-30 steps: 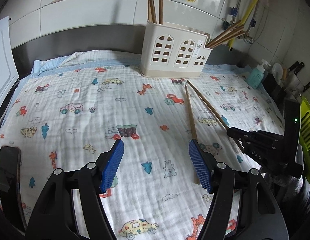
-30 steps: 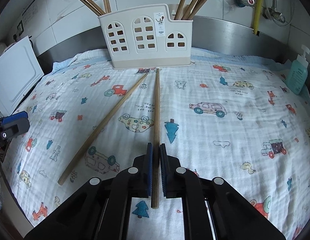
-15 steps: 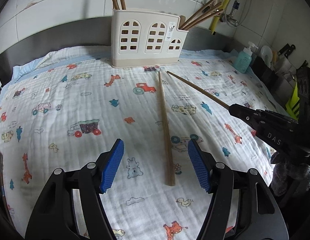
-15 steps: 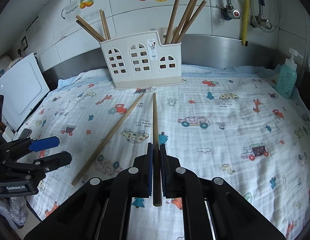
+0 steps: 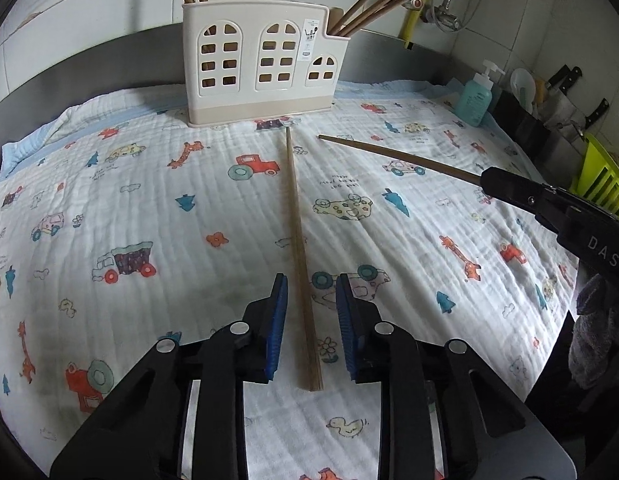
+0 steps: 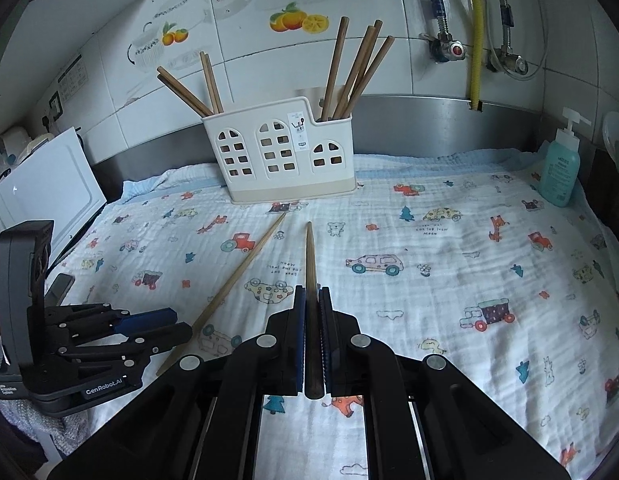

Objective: Organize utensils
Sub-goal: 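Close the right tool on a chopstick while the left tool grasps the other, then lift both held chopsticks up over the beige holder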

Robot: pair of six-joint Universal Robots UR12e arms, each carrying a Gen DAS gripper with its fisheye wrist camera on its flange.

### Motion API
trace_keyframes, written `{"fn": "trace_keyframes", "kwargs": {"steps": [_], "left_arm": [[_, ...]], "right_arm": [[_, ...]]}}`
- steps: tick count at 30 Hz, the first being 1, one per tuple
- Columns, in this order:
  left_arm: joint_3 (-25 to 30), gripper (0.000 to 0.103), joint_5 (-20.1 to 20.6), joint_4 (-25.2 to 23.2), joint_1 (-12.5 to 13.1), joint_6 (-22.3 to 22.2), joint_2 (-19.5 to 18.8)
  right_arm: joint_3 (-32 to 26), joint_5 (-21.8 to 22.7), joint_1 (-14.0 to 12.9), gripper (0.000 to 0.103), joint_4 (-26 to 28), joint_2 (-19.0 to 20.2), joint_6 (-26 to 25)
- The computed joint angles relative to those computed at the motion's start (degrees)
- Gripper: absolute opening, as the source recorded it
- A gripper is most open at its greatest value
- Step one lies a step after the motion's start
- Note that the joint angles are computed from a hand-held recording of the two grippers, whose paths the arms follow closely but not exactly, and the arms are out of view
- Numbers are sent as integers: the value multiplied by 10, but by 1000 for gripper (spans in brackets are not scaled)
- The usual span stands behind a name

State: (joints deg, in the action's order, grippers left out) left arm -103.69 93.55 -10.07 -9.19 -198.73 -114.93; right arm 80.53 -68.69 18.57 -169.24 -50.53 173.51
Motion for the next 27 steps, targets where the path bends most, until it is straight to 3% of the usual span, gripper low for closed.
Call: {"fn": "trace_keyframes", "kwargs": {"steps": [4, 19, 27], "left_arm": [[5, 11, -3, -10, 2, -3, -4], [22, 6, 16, -36, -3, -6, -16], [6, 6, 12, 20, 5, -17, 5]], "right_arm": [[0, 3, -1, 7, -3, -1, 1], [2, 6, -1, 7, -16, -4, 4], [-4, 13, -3, 7, -29, -8, 1]]}}
